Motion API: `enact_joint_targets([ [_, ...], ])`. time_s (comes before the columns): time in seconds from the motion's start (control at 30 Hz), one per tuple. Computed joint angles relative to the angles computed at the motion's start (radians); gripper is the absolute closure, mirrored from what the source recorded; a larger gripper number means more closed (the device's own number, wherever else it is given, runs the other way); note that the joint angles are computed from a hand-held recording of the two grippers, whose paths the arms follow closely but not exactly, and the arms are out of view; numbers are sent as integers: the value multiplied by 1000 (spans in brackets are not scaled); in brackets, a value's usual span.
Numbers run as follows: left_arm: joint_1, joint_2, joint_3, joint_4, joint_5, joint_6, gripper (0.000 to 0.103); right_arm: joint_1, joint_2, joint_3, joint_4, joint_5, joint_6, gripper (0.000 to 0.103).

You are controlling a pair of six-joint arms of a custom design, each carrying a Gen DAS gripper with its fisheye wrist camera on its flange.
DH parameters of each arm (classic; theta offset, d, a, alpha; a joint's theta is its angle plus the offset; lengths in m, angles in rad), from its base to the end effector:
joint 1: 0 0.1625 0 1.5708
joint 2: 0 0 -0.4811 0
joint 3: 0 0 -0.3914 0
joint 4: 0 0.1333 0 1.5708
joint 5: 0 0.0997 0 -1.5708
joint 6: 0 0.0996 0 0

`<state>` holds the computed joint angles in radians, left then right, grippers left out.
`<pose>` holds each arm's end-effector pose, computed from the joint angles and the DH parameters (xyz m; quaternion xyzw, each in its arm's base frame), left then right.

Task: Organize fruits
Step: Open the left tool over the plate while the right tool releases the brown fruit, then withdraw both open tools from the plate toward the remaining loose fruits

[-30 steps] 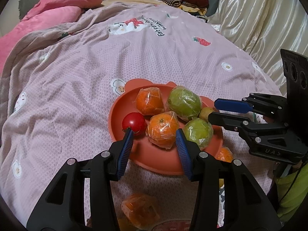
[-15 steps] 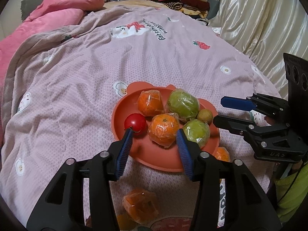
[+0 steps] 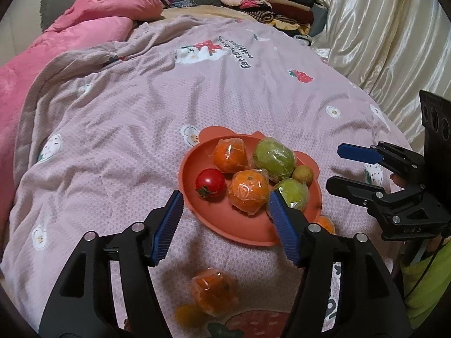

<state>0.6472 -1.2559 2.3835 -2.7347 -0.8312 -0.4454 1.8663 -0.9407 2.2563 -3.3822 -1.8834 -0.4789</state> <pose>-0.2135 -0.4126 0.1964 0.2144 0.9073 -0.2416 0.2693 0.2482 -0.4628 0.1366 0.3262 -0.9011 0.2275 0.1725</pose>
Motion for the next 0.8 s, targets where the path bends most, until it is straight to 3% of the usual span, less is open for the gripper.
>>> enact_joint_targets([
  [0.8, -58, -64, 45, 29, 69, -86, 15, 14, -5, 20, -51, -9, 13, 10],
])
